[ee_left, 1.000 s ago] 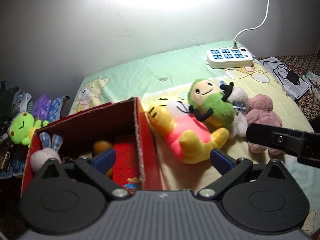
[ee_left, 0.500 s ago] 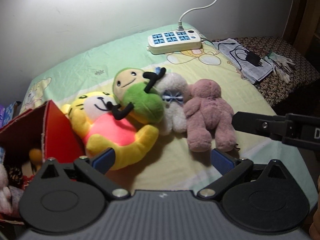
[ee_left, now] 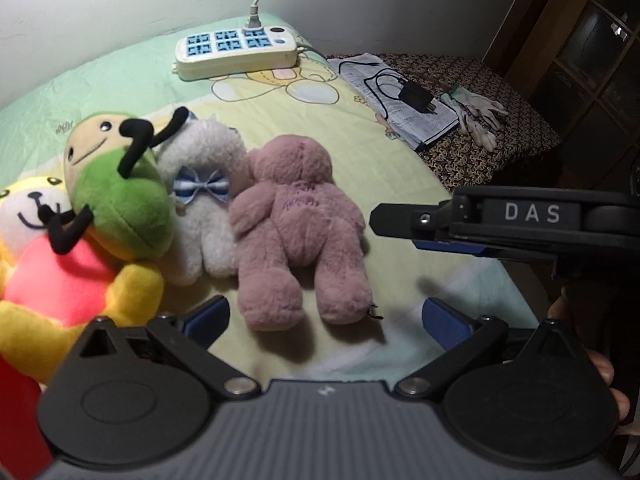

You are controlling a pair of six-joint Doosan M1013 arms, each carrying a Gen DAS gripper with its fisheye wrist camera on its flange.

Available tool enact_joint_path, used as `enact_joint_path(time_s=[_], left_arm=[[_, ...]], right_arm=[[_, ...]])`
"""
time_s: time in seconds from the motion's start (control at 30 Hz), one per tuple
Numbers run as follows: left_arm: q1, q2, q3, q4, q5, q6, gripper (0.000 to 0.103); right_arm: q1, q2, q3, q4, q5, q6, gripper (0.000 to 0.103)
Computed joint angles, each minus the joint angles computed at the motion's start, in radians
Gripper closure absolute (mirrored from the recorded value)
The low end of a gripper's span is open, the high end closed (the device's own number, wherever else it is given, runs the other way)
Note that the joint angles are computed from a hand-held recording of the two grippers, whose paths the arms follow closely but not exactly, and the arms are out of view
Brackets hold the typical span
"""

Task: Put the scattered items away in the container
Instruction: 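Move the left tool back toward the pink teddy bear on the bed, then grasp the pink teddy bear with the left tool and lift it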

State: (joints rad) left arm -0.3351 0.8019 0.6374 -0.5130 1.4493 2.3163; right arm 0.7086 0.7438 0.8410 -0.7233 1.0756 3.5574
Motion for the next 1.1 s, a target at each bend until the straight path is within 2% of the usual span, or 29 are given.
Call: enact_joint_path(time_s=[0.2,0.37,0.67,0.87,1.0,1.1], left_arm=[[-0.002,0.096,-0.144,-0.027,0.122,-0.124,0.001],[-0.006,0.125,-0.182,-0.049,0.133,-0.153,0.003],[-0.005,0.246,-0.392,-0.083,0.263,-0.273,0.009],[-0.011,0.219,-0.338,-0.07,0.226,-0.232,0.008],[-0.004,0.246,-0.391,-0.097,0.285,-0.262,0.008],[-0.002,0.221,-0.342,-0.097,0.289,-0.234,0.008]], right_arm=[[-0.021,-0.004,0.027,0.014,-0.05,-0.023,0.052],[-0.039,-0.003,0.048,0.008,-0.101,-0.027,0.052],[-0.068,0.0,0.083,-0.011,-0.231,-0.021,0.051],[-0.077,-0.01,0.11,0.004,-0.293,-0.01,0.055],[-0.072,-0.028,0.138,0.011,-0.317,0.006,0.059],[-0.066,-0.047,0.17,0.015,-0.342,0.052,0.061]])
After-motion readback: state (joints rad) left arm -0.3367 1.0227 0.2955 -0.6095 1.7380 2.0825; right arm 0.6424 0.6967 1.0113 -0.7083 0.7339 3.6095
